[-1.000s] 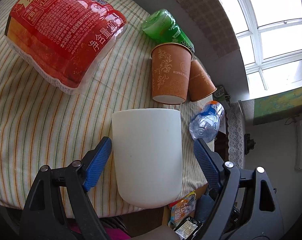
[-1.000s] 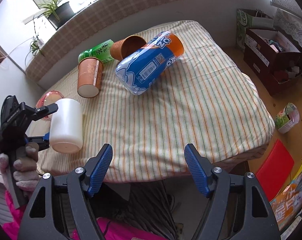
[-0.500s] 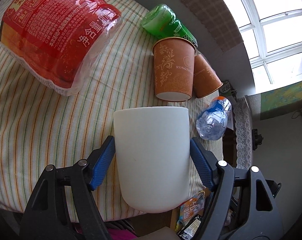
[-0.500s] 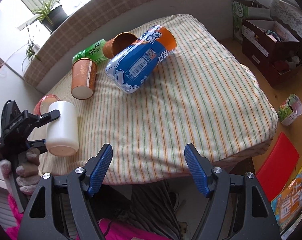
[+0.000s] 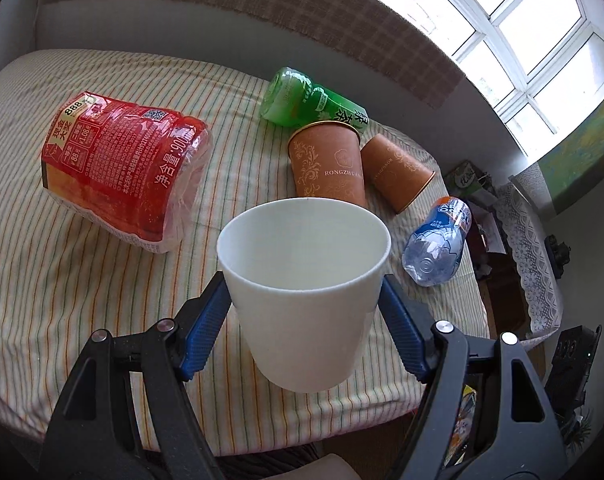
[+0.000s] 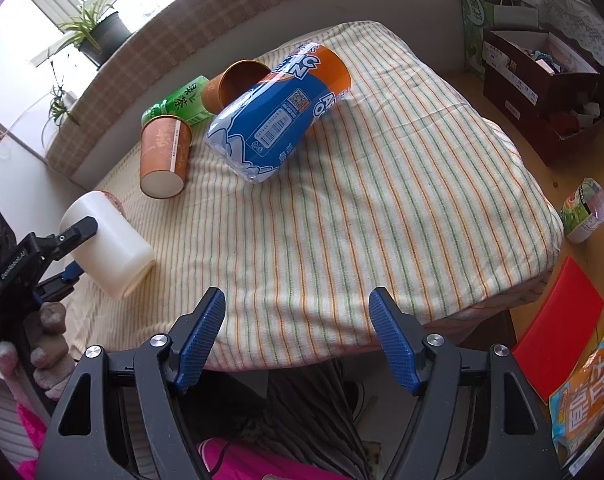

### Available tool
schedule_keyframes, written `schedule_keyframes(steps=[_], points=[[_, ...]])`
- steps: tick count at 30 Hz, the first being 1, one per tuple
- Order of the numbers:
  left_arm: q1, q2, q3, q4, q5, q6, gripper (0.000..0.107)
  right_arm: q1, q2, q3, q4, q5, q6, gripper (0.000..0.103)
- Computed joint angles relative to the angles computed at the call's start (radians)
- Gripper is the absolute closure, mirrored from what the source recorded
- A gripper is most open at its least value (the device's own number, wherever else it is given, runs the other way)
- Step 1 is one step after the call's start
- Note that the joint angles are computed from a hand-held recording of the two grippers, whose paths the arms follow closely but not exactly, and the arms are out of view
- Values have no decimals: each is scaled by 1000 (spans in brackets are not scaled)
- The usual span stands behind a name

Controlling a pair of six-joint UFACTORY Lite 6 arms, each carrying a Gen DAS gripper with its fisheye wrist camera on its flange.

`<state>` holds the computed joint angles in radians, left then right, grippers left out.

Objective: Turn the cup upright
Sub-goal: 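Close the left gripper around the upright white cup, then set the white cup down upright and open the left gripper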

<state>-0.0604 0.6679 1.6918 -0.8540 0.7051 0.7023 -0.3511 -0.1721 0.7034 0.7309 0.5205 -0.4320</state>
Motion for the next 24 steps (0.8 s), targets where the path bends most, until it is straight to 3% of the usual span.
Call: schedule_keyframes(steps=[7,11,21,24], points=[[-84,-120,-177,-22,-274,144,30,17,-7,4,-12,-8,20,29],[-114,-144,-244,-93,-384,256,30,28,-18,5,-33,-15,44,29],[-127,-178,-304,-154,-412,356,30,74,-39,8,-87,-51,109,29],[-119,-184,-311,-184,-381,391,30,91,-47,9,-123,-64,146,29]])
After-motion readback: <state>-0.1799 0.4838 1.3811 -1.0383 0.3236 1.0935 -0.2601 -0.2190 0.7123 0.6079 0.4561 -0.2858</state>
